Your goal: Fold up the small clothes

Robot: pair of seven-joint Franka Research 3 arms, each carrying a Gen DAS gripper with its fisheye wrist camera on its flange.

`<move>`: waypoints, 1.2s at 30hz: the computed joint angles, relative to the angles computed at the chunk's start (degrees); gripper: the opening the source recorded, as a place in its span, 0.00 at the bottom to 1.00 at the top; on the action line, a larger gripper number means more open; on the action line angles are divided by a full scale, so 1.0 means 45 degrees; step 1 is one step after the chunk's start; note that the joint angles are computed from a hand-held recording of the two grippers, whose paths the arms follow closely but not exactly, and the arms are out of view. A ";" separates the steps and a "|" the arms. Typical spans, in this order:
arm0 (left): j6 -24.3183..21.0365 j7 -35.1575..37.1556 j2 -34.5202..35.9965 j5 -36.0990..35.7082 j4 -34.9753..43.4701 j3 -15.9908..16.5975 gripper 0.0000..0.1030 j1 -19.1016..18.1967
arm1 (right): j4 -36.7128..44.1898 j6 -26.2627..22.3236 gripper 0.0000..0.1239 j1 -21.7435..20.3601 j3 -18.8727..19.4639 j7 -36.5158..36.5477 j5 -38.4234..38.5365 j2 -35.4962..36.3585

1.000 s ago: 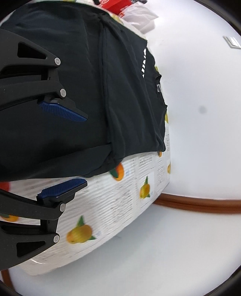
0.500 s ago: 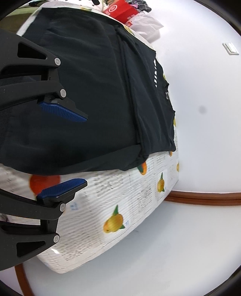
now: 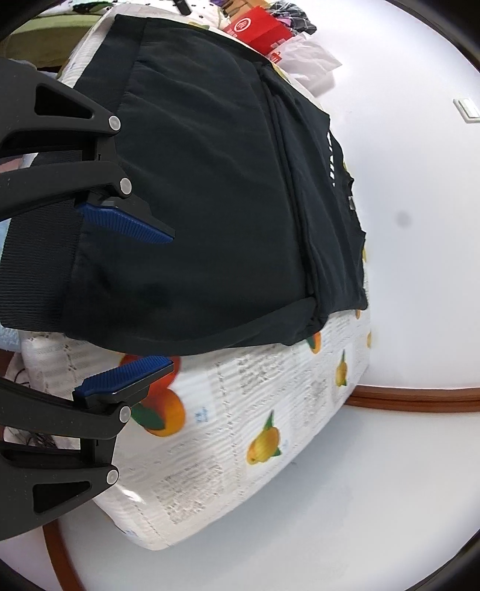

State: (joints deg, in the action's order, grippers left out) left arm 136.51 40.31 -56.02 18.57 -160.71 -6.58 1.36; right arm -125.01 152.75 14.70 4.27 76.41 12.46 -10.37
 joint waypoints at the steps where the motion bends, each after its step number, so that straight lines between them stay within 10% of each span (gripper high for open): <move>1: 0.0030 -0.0021 -0.0035 -0.0022 -0.0099 -0.0006 0.36 -0.0043 | -0.0048 0.0038 0.51 -0.0005 -0.0004 0.0010 0.0002 0.0015; 8: 0.0428 0.0047 0.0169 -0.0284 -0.0458 0.0205 0.38 -0.0113 | -0.0310 0.0242 0.50 -0.0024 -0.0058 -0.0041 0.0146 0.0194; 19: 0.0649 -0.0418 0.0834 0.0466 -0.0293 -0.0457 0.37 0.0251 | -0.0321 0.1058 0.18 0.0074 0.0105 0.0153 -0.0181 0.0751; 25: 0.0783 -0.0752 0.1184 0.0533 -0.0078 -0.0384 0.10 0.0128 | 0.0075 0.1189 0.12 0.0199 0.0098 0.0270 -0.0272 0.1162; 36: 0.0589 -0.0051 -0.0922 -0.0480 -0.0574 0.0187 0.06 -0.0952 | -0.0130 0.1017 0.06 0.0191 -0.0385 -0.0668 0.0902 0.0327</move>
State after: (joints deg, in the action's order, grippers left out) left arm 139.16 40.08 -60.17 16.41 -163.30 -5.74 -2.93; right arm -125.59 157.32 15.56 2.54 73.41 16.52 -8.90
